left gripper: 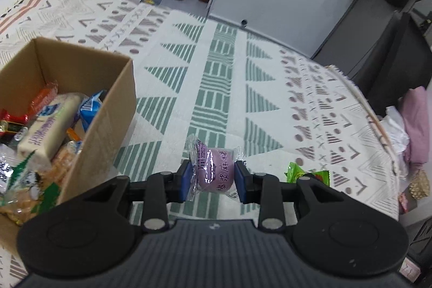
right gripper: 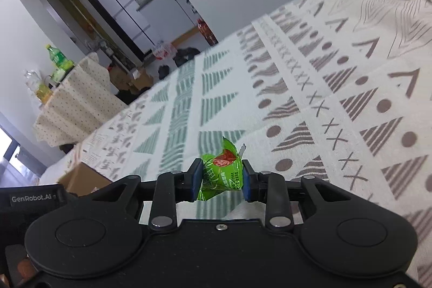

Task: Organize snacks
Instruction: 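Grasp the green candy with the right tool while the left tool grasps the pink candy, then carry the green and pink candies over the box with both tools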

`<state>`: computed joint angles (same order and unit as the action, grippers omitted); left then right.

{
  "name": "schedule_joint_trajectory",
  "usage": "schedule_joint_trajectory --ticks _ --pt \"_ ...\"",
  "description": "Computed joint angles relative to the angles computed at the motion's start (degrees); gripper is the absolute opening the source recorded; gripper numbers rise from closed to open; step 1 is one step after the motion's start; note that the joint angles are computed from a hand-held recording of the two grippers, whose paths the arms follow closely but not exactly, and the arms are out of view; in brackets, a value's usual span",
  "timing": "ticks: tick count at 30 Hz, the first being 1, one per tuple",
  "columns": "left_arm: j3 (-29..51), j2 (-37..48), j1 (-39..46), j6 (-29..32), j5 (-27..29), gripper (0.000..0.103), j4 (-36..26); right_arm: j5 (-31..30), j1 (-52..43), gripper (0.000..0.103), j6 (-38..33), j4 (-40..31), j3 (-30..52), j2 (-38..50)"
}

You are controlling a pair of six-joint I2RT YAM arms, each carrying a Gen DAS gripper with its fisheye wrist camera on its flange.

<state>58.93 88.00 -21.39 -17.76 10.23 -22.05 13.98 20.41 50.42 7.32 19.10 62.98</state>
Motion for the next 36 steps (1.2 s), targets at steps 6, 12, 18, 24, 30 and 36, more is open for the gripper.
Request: schedule_joint_trajectory --ticks 6,12,18,24,30,36 --pt "-2.5 -7.4 2.4 1.3 2.3 0.033 -2.1 9.5 10.8 0.029 7.4 -11.0 1.4 -7.7" --pt "-3.6 -12.5 5.3 2.0 5.4 0.033 -4.8 18.8 21.3 0.029 14.5 -22.1 6.0 -10.5" --pt "-3.2 -17.8 7.8 3.6 7.9 0.033 -7.7 27.0 29.9 0.029 20.0 -32.3 12.9 -9.8" --pt "-2.6 -22.0 12.6 5.1 11.6 0.033 -10.2 31.2 35.0 0.029 22.0 -37.2 19.0 -5.7" --pt "0.0 -22.1 19.5 7.3 16.8 0.033 -13.6 33.8 37.8 0.029 22.7 -39.9 24.7 -1.3" --pt "3.6 -20.0 26.7 9.7 20.9 0.033 -16.0 34.5 38.6 0.029 20.3 -39.5 29.7 2.9"
